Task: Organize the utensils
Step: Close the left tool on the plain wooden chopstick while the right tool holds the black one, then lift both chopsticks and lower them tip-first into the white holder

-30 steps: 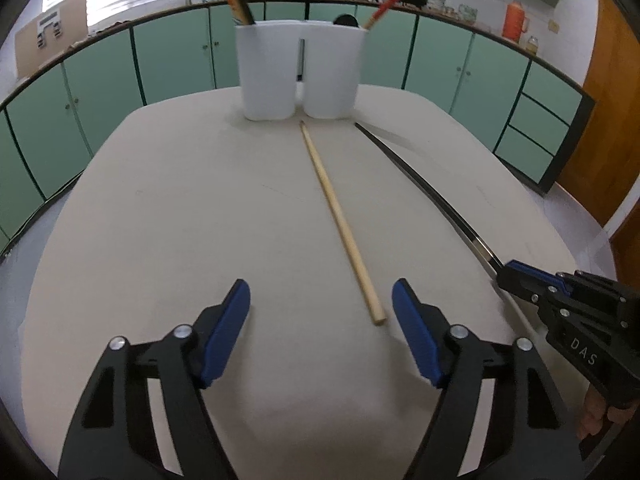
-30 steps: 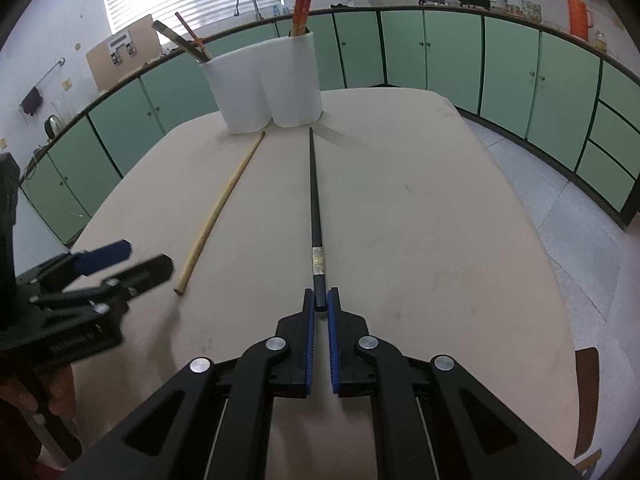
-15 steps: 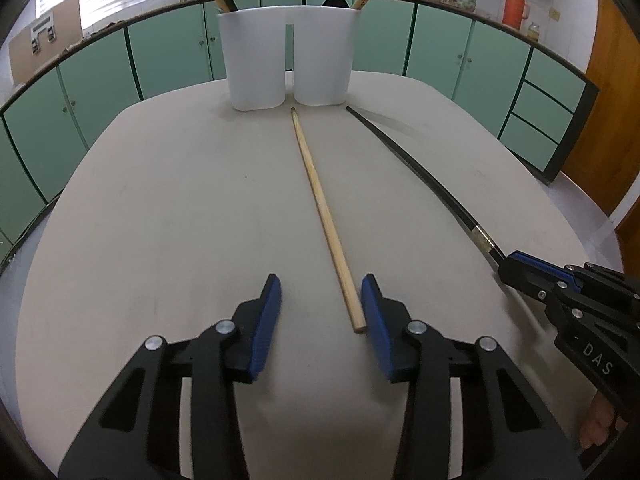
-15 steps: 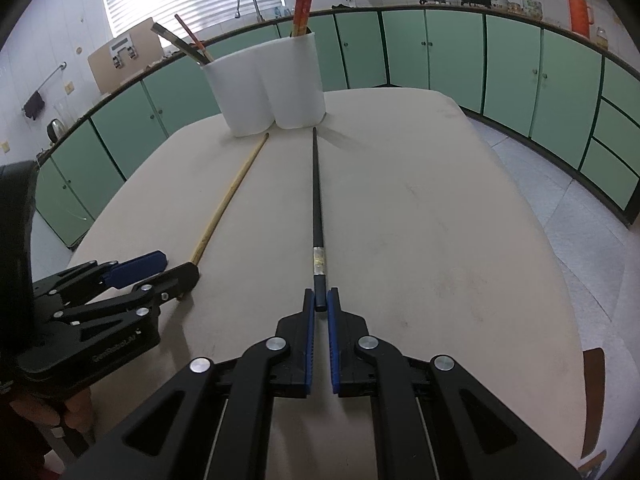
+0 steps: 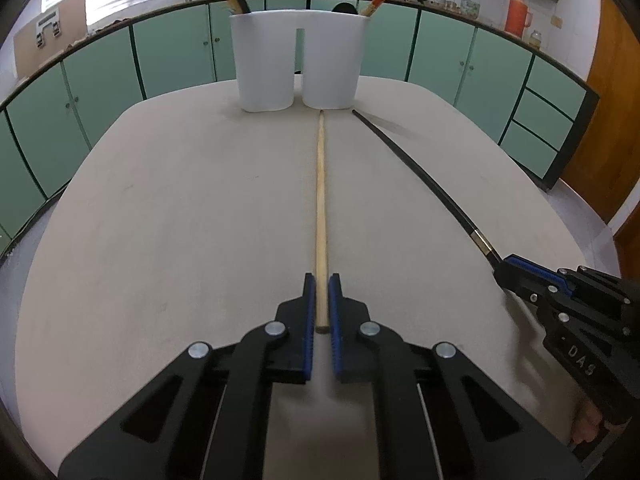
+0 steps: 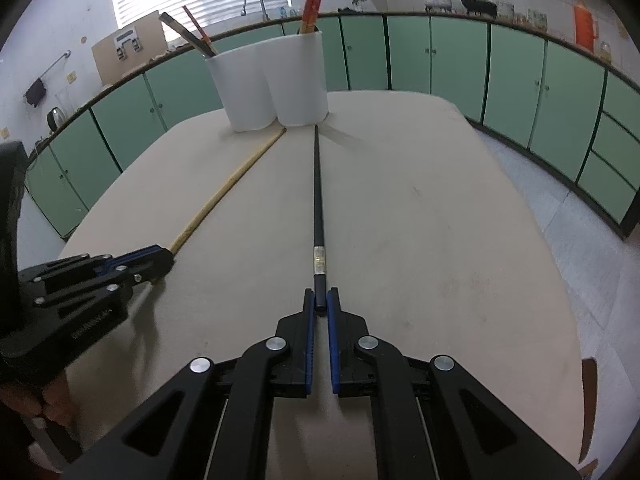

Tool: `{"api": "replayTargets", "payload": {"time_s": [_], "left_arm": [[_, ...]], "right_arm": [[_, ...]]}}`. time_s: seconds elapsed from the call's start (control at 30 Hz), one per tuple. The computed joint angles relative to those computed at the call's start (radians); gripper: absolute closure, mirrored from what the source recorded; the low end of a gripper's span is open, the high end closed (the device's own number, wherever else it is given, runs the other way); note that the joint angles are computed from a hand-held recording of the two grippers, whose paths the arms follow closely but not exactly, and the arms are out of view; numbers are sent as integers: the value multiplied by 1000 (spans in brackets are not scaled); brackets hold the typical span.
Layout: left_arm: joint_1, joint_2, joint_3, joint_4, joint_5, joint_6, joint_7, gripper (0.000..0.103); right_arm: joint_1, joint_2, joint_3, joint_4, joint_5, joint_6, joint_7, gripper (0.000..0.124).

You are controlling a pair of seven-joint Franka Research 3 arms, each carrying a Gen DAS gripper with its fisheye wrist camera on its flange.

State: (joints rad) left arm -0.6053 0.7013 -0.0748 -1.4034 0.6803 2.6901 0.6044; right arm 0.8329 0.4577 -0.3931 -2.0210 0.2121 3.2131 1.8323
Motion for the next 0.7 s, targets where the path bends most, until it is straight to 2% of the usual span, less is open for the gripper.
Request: {"api": "replayTargets", "payload": {"time_s": [0.1,0.3,0.43,0.6,0.7], "left_arm": [[-1,-5,3,-7,3,2,-3,97],[3,-11,4,-3,5,-2,-4,97],[7,3,3,22,0,-16,3,97],[23,36,-17,68,-41,-42,54,97],[20,36,-13,65,-49,-39,59,97]], "right_arm": [[21,4,-22,2,-5,-3,3,118],[-5,10,-3,29,-9,-32,13,118],[-52,19,34,59,-41,-57,32,117],[-47,20,23,60,-88,-64,74,118],[-64,15,39,57,-103,-62,84,117]]}}
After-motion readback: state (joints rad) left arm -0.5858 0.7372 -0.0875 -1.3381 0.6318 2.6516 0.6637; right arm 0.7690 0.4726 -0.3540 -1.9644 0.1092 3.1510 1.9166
